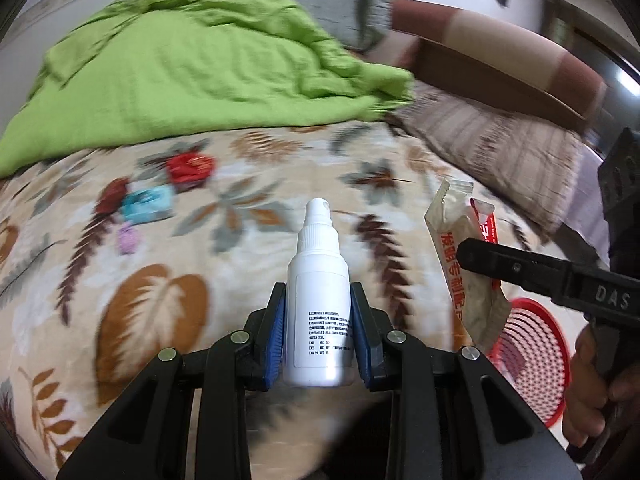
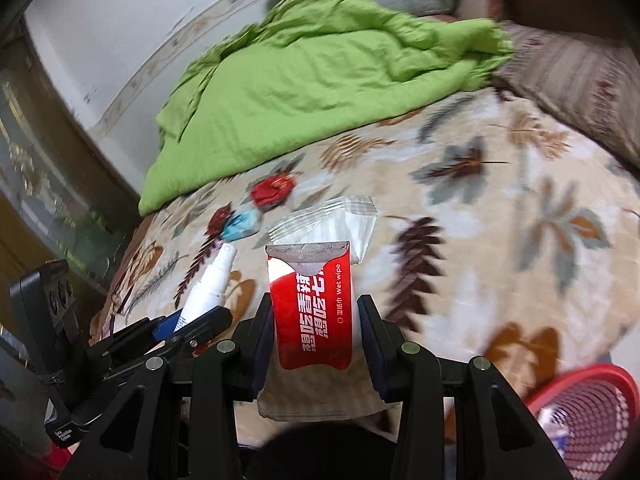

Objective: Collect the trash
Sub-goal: 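Carry both items over the red basket and open both tools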

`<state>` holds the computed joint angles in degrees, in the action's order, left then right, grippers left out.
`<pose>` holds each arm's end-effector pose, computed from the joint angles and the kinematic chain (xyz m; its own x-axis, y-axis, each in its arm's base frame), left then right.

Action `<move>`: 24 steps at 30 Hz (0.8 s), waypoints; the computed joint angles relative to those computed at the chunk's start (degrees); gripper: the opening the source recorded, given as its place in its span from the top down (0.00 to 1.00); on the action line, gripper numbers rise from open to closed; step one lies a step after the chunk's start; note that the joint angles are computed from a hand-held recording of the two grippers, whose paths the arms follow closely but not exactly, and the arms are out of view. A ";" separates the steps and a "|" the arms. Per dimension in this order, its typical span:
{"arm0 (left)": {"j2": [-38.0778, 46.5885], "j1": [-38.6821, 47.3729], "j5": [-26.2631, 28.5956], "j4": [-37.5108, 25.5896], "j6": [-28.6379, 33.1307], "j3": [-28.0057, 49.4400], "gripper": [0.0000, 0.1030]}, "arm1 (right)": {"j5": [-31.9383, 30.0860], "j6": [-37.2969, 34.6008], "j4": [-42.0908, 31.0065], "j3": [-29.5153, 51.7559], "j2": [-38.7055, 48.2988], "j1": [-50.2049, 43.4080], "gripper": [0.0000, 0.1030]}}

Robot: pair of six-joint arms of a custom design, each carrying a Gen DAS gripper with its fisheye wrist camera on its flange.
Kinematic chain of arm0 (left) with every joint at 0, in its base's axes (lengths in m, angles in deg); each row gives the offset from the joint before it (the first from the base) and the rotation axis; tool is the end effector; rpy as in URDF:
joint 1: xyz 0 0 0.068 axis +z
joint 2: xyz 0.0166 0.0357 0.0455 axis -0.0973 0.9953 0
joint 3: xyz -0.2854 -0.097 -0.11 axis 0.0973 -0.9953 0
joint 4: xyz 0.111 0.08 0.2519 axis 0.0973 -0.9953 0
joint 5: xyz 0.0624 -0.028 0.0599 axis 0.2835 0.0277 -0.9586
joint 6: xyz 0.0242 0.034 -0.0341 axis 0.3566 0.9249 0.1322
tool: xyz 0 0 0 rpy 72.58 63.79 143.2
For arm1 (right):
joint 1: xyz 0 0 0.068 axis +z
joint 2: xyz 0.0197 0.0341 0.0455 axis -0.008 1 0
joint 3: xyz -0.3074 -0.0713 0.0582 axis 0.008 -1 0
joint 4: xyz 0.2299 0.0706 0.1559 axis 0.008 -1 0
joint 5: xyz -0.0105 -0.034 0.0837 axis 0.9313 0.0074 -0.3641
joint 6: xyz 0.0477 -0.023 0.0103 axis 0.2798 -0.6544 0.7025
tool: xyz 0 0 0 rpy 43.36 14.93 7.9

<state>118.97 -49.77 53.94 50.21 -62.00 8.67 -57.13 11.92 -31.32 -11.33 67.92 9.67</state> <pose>0.2476 -0.2335 0.1500 -0.6885 0.1503 -0.7095 0.3826 0.9064 -0.1792 0.2295 0.0510 0.1511 -0.7483 0.2235 -0.6246 -0.1055 0.8895 0.4447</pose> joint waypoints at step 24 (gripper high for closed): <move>19.93 -20.94 12.79 -16.86 4.64 29.71 0.72 | -24.36 -47.33 -38.77 -6.36 -12.54 -71.15 0.55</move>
<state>138.90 -70.71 66.74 33.35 -57.36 38.38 -81.49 -35.41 -70.10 -17.69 55.39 -61.48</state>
